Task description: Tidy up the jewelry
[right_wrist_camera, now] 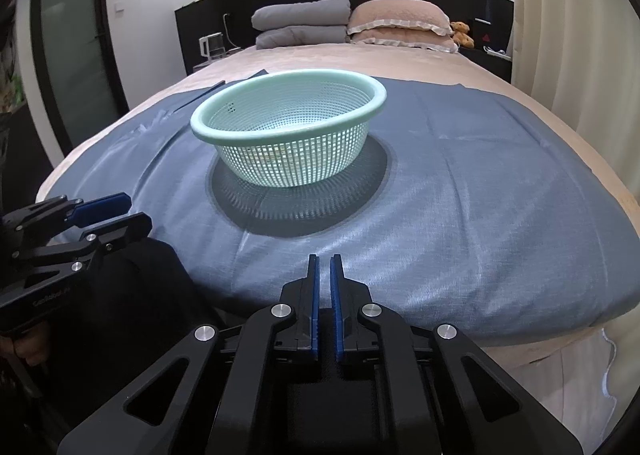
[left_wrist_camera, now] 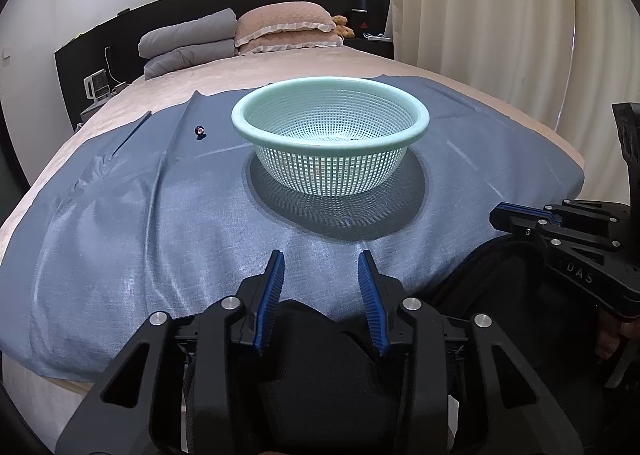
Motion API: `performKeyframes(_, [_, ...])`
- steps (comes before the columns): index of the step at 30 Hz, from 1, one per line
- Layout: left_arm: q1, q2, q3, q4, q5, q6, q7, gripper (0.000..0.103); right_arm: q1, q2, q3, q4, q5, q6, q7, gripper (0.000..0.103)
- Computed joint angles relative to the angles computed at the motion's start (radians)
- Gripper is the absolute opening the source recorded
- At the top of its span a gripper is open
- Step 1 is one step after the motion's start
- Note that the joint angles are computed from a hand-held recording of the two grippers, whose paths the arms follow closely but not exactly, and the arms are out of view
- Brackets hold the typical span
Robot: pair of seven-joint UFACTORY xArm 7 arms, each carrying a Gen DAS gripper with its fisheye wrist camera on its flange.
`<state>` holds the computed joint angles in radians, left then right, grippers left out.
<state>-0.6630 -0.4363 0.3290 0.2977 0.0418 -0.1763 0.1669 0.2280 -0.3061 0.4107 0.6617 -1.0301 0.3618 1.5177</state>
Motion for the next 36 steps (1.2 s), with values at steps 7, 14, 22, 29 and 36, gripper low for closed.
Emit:
performKeyframes(7, [0.005, 0.012, -0.008, 0.009, -0.003, 0.010, -0.004, 0.008, 0.003, 0.002, -0.001, 0.002, -0.011, -0.001, 0.004, 0.001])
performKeyframes(14, [-0.004, 0.013, 0.000, 0.008, -0.014, 0.009, 0.002, 0.005, 0.007, 0.005, -0.003, 0.003, 0.002, 0.005, -0.006, 0.001])
performKeyframes(22, [0.010, 0.011, -0.014, 0.002, -0.002, -0.007, -0.002, 0.013, 0.003, 0.003, -0.010, -0.002, 0.021, -0.021, -0.024, 0.005])
performKeyframes(29, [-0.013, -0.040, 0.018, -0.045, 0.052, -0.076, 0.001, 0.098, -0.061, -0.052, 0.032, -0.031, -0.078, -0.077, 0.101, 0.077])
performKeyframes(36, [-0.004, -0.027, 0.022, -0.022, 0.073, -0.038, -0.040, 0.097, -0.049, -0.059, 0.044, -0.022, -0.079, -0.028, 0.098, 0.086])
